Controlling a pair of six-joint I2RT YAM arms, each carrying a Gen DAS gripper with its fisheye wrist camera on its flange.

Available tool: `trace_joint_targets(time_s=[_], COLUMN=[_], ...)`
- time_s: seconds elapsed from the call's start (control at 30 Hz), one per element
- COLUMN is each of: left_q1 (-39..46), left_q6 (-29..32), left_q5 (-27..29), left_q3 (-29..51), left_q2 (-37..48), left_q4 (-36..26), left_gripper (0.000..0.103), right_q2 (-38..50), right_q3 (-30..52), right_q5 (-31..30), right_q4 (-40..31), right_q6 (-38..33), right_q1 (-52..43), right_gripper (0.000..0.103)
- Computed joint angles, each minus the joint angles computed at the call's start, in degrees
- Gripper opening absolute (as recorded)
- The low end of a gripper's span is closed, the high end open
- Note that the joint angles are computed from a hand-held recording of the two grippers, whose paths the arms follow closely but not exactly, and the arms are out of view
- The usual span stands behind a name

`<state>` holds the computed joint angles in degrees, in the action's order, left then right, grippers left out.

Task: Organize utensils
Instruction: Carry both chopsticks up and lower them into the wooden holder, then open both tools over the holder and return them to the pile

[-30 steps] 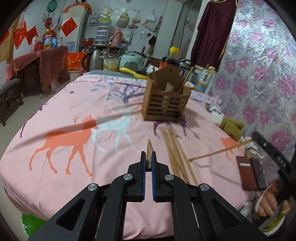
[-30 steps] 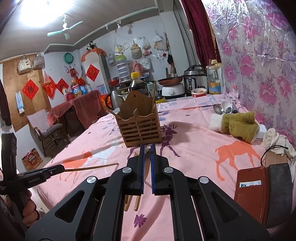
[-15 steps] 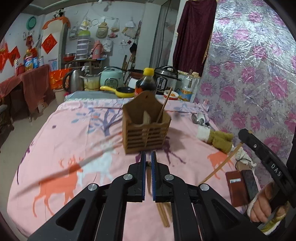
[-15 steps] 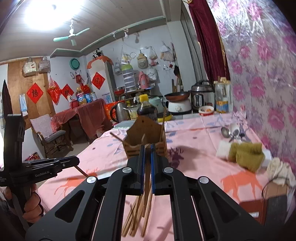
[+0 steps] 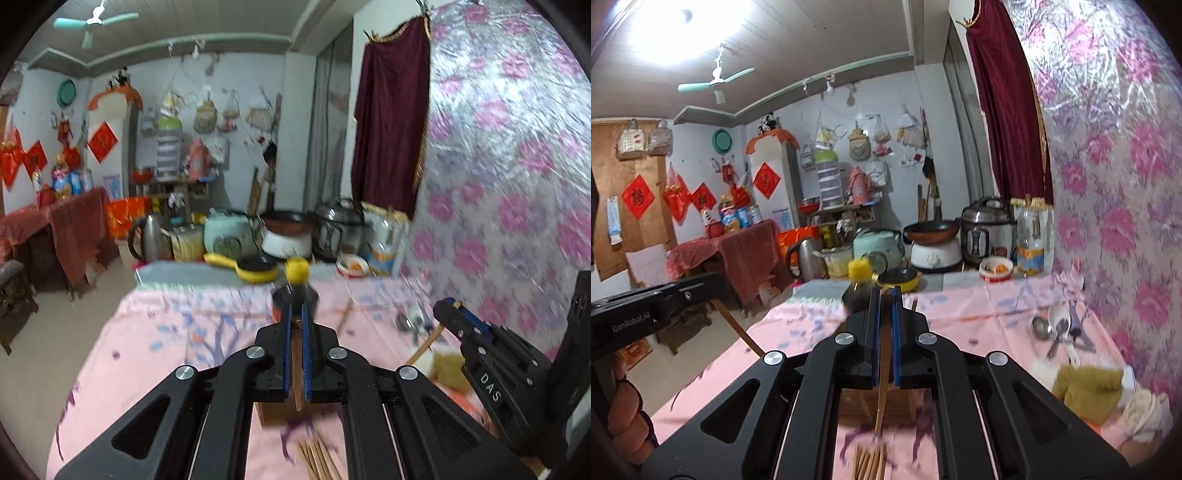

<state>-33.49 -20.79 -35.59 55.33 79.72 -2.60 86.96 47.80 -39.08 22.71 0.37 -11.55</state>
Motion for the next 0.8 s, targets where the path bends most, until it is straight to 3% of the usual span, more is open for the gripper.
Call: trace_joint_targets(time_s=[0.23, 0.37, 0.47, 0.53, 0.57, 0.6, 0.73, 0.8], left_q1=[5.19, 7.82, 9.72, 10.41, 10.21, 9.81, 7.45, 5.86], left_q6=[4.32, 3.09, -0.14, -2.01, -2.68, -2.97, -4.23, -6.31], left_q5=[-0.95, 2.95, 5.55, 6.75, 5.9, 4.61, 0.18, -1.68], left_q3=[5.32, 3.31, 1.0, -1.49, -3.7, -5.37, -10.01, -12.0], left_q2=[7.91, 11.37, 13.38, 12.57, 11.23, 10.16, 5.12, 2.44], left_q4=[5.87, 9.24, 9.57, 9.74, 10.98, 12.04, 11.7, 10.29], left_gripper=[0.006, 0.006, 0.008, 0.031, 0.053, 0.063, 0.069, 0.078], right_q2=[9.66, 14.27, 17.61, 17.32, 16.09, 15.08, 8.51, 5.89], right_q3=[10.35, 11.52, 11.89, 10.64, 8.74, 7.25, 0.14, -2.5], right_q5=[8.46, 12.77, 12.67, 11.53, 9.83, 9.33, 5.88, 4.27], right_q4=[1.06, 3.42, 1.32, 0.63, 1.66, 2.84, 6.72, 7.08], right_q6=[3.33, 2.69, -0.1, -0.08, 0.27, 0.38, 0.71, 0.97], right_q1=[6.64, 9.61, 10.5, 9.38, 8.12, 7.57, 3.58, 1.91], right_gripper=[0.006, 0.006, 0.008, 0.013, 0.021, 0.026, 0.036, 0.048])
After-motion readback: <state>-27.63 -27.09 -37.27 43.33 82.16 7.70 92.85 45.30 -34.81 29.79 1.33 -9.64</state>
